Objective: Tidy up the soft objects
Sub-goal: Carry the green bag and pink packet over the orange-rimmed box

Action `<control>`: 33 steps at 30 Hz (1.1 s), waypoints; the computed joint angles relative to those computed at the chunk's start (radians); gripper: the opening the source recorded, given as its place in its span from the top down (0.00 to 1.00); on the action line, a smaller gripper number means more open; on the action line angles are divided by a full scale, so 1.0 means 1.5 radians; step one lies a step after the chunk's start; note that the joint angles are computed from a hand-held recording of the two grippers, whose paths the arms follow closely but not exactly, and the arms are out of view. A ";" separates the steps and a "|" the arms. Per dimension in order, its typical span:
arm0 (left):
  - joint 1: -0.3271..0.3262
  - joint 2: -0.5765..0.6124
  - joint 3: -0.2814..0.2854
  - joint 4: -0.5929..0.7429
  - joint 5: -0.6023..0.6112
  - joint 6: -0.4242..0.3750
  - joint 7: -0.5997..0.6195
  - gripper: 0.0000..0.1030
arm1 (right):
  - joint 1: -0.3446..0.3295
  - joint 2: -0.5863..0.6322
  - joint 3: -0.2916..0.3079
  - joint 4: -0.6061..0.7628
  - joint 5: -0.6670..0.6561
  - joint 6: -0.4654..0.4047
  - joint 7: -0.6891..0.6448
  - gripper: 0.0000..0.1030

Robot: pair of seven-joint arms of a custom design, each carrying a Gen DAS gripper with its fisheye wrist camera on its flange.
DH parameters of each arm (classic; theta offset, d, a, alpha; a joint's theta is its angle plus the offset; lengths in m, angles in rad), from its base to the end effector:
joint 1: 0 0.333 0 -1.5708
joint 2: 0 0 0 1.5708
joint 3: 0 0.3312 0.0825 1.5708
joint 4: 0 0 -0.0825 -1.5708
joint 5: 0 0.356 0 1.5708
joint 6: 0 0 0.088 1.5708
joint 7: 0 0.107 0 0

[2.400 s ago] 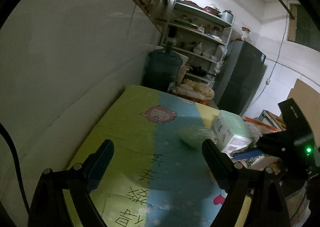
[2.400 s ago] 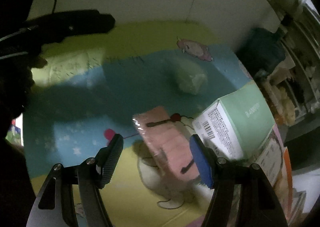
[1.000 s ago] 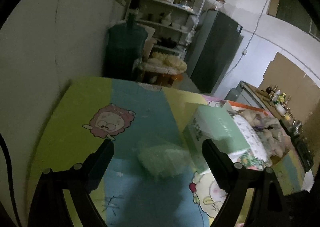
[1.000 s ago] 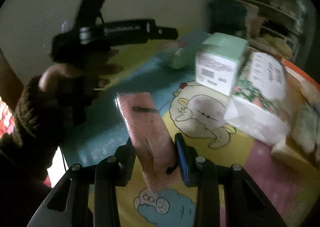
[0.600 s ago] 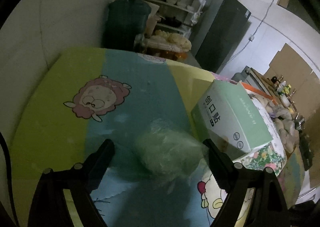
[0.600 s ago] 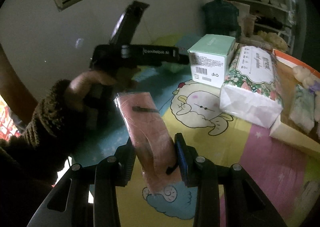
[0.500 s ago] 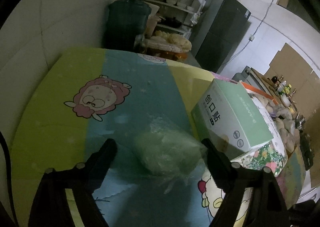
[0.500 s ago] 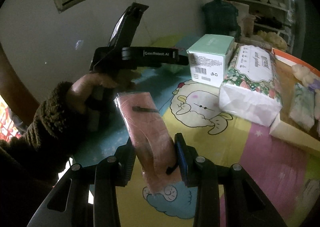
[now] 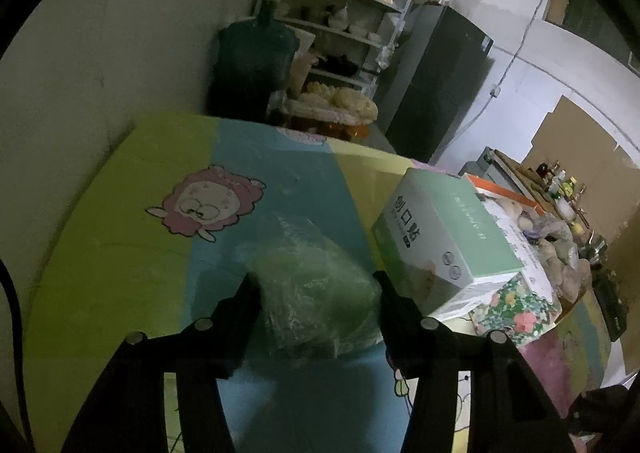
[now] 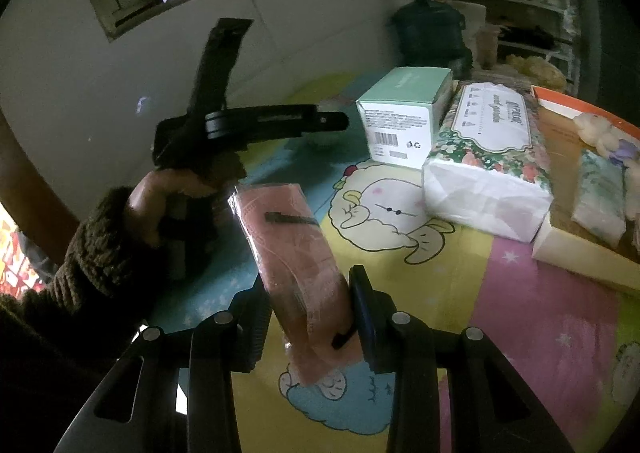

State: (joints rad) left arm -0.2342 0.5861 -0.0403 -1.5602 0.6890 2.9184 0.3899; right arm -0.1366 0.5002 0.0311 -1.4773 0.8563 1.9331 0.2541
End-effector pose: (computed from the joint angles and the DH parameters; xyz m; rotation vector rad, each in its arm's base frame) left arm 0.6896 -0.2283 0.4127 -2.0602 1.5070 -0.9639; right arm 0.6848 -0.0243 0.4309 -2.1958 0.8056 0.1260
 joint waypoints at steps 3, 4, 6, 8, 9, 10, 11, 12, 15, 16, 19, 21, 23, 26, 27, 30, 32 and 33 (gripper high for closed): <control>-0.024 -0.021 0.025 -0.017 0.031 0.002 -0.029 0.46 | -0.002 0.000 0.000 0.001 0.005 0.002 0.001 0.63; -0.034 -0.029 0.035 -0.023 0.047 0.000 -0.043 0.46 | -0.003 0.001 0.001 0.001 0.007 0.003 0.002 0.63; -0.048 -0.039 0.045 -0.025 0.075 -0.007 -0.066 0.46 | -0.004 0.001 0.001 0.002 0.012 0.005 0.005 0.63; -0.070 -0.055 0.061 -0.031 0.117 -0.018 -0.107 0.46 | -0.004 -0.003 0.001 -0.005 0.017 0.016 0.002 0.63; -0.073 -0.057 0.060 -0.025 0.130 -0.028 -0.117 0.46 | -0.005 -0.004 0.001 -0.008 0.020 0.022 0.000 0.62; -0.085 -0.065 0.067 -0.026 0.157 -0.035 -0.143 0.46 | -0.005 -0.006 0.001 -0.009 0.022 0.025 0.000 0.62; -0.087 -0.072 0.067 -0.029 0.175 -0.040 -0.158 0.46 | -0.006 -0.010 0.001 -0.013 0.026 0.030 -0.004 0.63; -0.096 -0.080 0.070 -0.030 0.201 -0.049 -0.183 0.46 | -0.007 -0.015 0.001 -0.020 0.031 0.040 -0.010 0.62; -0.109 -0.093 0.063 -0.024 0.253 -0.081 -0.226 0.46 | -0.008 -0.026 0.002 -0.036 0.046 0.059 -0.024 0.62; -0.109 -0.097 0.058 -0.023 0.265 -0.090 -0.233 0.46 | -0.011 -0.028 0.002 -0.037 0.052 0.059 -0.027 0.63; -0.111 -0.100 0.037 -0.010 0.293 -0.128 -0.247 0.46 | -0.017 -0.036 0.000 -0.045 0.071 0.066 -0.034 0.63; -0.111 -0.096 0.022 0.005 0.302 -0.149 -0.247 0.46 | -0.022 -0.041 -0.001 -0.050 0.085 0.074 -0.040 0.63; -0.113 -0.093 0.012 0.014 0.307 -0.163 -0.244 0.46 | -0.026 -0.043 -0.003 -0.052 0.096 0.081 -0.041 0.63; -0.118 -0.082 0.002 0.035 0.308 -0.177 -0.235 0.46 | -0.033 -0.049 -0.005 -0.058 0.116 0.098 -0.049 0.63; -0.120 -0.075 -0.002 0.046 0.306 -0.181 -0.229 0.46 | -0.036 -0.051 -0.006 -0.061 0.123 0.106 -0.054 0.63; -0.124 -0.058 -0.006 0.070 0.299 -0.171 -0.218 0.46 | -0.047 -0.050 -0.009 -0.054 0.137 0.109 -0.053 0.63; -0.131 -0.045 -0.005 0.090 0.291 -0.170 -0.206 0.46 | -0.055 -0.046 -0.010 -0.049 0.145 0.109 -0.052 0.63; -0.135 -0.034 -0.006 0.105 0.286 -0.169 -0.196 0.46 | -0.058 -0.044 -0.011 -0.046 0.148 0.110 -0.051 0.63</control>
